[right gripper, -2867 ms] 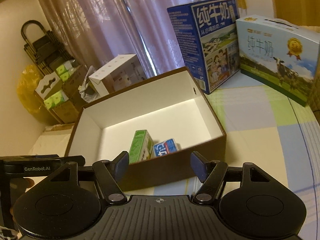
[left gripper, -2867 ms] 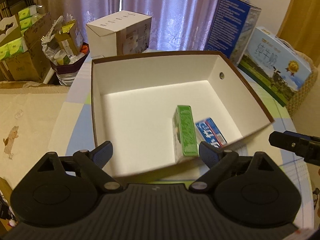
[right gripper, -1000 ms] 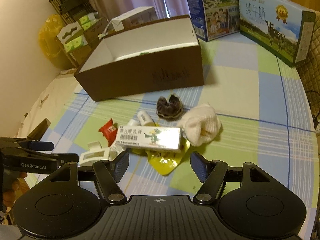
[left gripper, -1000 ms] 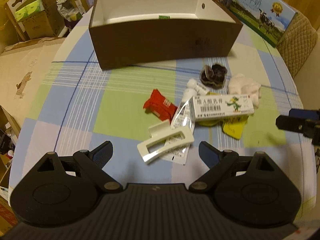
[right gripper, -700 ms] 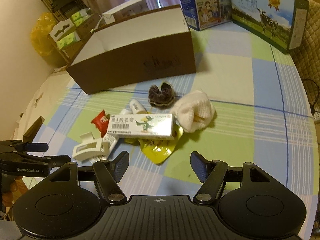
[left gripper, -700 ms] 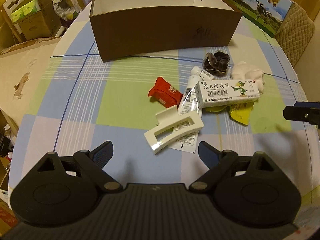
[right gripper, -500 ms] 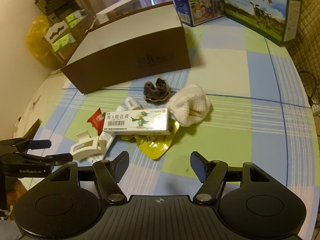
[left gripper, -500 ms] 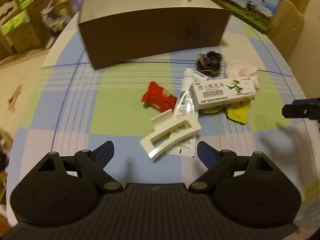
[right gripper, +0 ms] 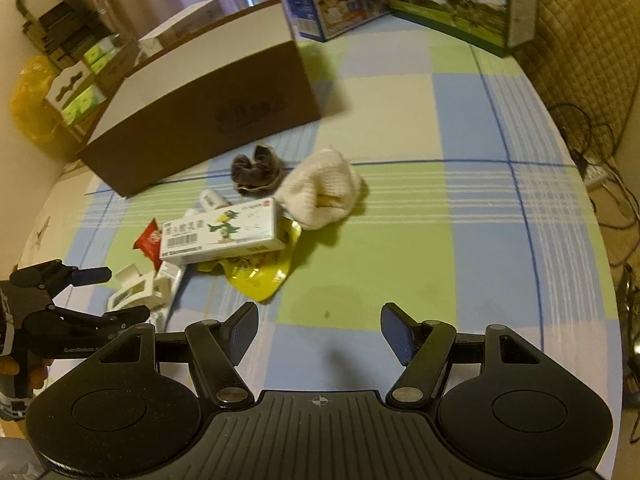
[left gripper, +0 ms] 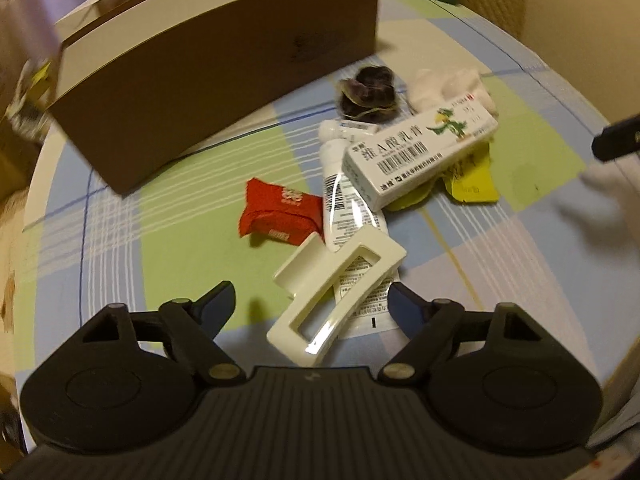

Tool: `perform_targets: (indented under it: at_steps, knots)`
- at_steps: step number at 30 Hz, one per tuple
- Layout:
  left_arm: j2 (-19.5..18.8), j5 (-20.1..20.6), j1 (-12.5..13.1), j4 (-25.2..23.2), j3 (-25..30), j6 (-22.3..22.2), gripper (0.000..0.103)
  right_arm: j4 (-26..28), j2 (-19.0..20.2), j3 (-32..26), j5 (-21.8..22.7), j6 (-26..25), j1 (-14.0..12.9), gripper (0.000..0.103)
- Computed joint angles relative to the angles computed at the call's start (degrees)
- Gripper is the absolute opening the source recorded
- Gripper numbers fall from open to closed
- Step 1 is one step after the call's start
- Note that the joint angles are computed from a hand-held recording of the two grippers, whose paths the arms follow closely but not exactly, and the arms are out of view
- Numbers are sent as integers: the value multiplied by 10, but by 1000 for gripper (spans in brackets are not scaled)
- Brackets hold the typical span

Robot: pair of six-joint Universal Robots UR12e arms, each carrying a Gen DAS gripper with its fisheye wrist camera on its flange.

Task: Organize objects
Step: 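Return both tools to the items and reach the left tool to the white clip, then grasp the white plastic clip with the left tool while the right tool grasps the white ointment box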

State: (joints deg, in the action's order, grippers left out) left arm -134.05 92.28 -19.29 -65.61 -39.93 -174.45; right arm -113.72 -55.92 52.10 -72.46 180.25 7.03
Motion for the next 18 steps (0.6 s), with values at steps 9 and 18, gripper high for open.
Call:
perform_targets:
  at_steps: [9, 18]
  knots:
    - [-5, -32, 4, 12, -1, 47, 54, 3, -2, 5, -10, 24, 2, 65]
    - [20, -17, 5, 45, -47, -14, 54, 10, 8, -8, 0, 15, 8, 65]
